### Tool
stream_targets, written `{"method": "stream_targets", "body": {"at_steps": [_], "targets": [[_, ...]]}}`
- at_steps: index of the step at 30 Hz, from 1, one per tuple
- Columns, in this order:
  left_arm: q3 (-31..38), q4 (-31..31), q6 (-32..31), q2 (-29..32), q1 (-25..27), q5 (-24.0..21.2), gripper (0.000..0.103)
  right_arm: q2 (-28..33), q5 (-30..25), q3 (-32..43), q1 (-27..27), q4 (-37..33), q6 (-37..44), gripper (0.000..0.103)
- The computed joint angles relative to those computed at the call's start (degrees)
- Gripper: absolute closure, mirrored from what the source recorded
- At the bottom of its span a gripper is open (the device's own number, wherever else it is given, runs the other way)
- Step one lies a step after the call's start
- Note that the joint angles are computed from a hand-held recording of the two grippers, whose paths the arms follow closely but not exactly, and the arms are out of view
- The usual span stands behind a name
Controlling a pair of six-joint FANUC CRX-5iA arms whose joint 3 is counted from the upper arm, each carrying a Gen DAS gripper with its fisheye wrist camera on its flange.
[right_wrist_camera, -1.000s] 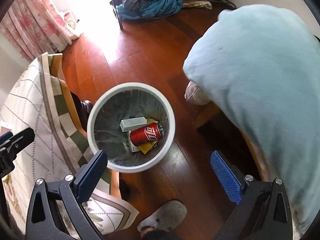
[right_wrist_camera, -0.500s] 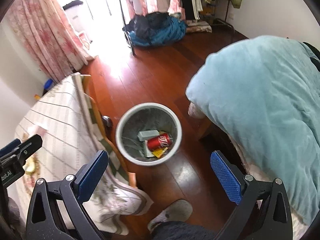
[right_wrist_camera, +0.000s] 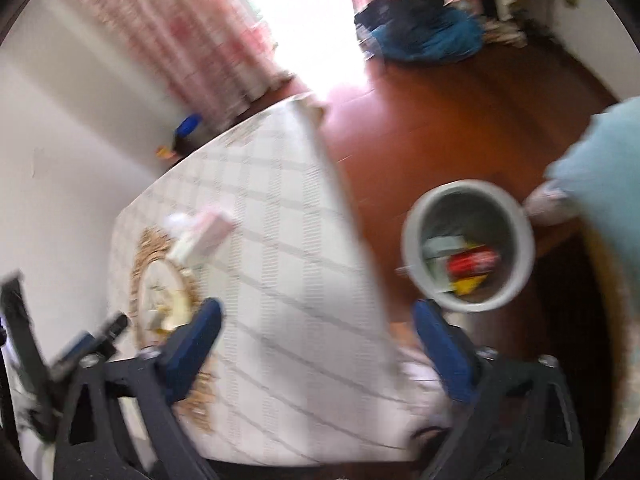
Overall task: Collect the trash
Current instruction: 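Grasp the pink-white box with the right tool while the left tool grasps the yellow peel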
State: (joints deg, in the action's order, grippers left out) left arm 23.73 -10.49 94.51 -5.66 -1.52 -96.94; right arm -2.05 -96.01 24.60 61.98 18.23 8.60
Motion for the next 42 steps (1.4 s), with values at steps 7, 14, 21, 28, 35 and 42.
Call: {"method": "stream_targets", "body": {"at_steps": [7, 14, 21, 28, 35, 42], "targets": [[-7.4, -1.4, -2.1, 0.4, 8.2, 2.8, 0.007, 18.0, 4.7, 15.0, -6.3, -7.6, 5.0, 0.014], [-10.3, 1.5, -4.3, 0.5, 11.7, 4.5, 0.007, 33.2, 0.1, 31.9, -10.2, -11.4, 7.0, 0.014], [-11.3, 5.6, -7.0, 0.4, 14.7, 5.9, 0.007, 34.4, 2.8, 31.3, -11.7, -13.6, 9.2, 0.051], [-16.6, 20.5, -16.7, -3.2, 18.1, 8.7, 0.008, 27.5, -1.1, 24.8, -8.7, -11.7, 17.2, 0.058], [-16.5, 21.5, -21.8, 0.1, 12.9, 9.7, 0.032, 22.0, -6.9, 18.2, -5.9, -12.0, 20.7, 0.060], [-15.0, 18.8, -20.9, 0.6, 10.4, 8.5, 0.096, 22.9, -7.8, 17.5, -5.3, -13.0, 21.0, 0.060]]}}
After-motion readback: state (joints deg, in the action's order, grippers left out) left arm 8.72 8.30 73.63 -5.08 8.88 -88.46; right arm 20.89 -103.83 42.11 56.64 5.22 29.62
